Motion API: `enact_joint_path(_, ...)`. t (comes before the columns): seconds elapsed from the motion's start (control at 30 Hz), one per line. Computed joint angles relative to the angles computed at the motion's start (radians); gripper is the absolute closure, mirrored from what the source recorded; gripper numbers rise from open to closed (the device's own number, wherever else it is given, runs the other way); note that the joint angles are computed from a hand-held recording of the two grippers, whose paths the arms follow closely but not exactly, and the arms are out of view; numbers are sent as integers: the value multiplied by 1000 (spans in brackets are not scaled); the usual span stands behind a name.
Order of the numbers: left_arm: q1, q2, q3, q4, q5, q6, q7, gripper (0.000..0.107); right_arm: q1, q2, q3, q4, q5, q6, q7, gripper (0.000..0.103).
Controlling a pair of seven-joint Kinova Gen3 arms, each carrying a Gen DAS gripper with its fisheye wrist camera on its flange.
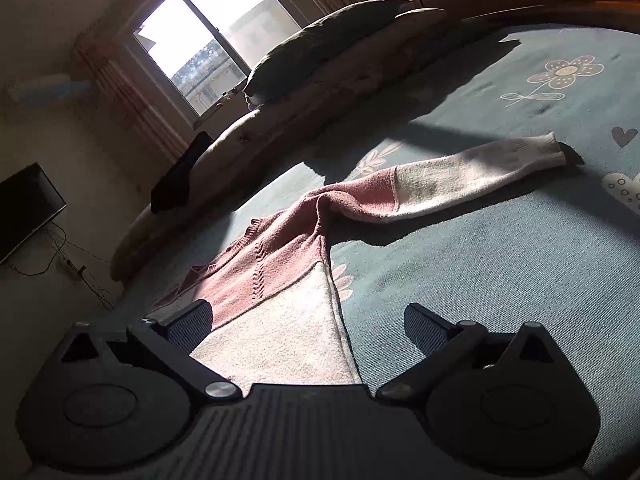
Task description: Fold clothes
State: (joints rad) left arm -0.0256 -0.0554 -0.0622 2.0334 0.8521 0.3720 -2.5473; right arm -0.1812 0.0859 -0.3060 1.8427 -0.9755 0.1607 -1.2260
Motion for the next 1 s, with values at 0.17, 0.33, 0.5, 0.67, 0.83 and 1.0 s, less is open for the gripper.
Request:
enact_joint_path(0.17, -42, 5, -9, 19, 2, 67, 36, 8, -156, 39, 116, -61, 190, 27, -162, 0)
enact_joint_path(0.33, -28, -67, -61, 48, -51, 185, -123, 8, -134, 90, 37, -129, 355, 57, -290, 0)
enact_joint_path(0.5, -95, -110, -123, -6, -96, 301, -35, 8, -170, 119, 31, -173, 474, 83, -363, 0)
enact_joint_path(0.67, -241, -62, -251, -121, 15, 472, 5, 8, -242, 143, 76, -212, 611, 121, -477, 0)
enact_joint_path(0.83, -386, 64, -344, -222, 211, 573, -22, 8, -257, 181, 62, -261, 666, 166, -523, 0)
enact_joint_path(1.0, -549, 263, -345, -365, 379, 690, 95, 8, -340, 217, 106, -317, 776, 206, -589, 0)
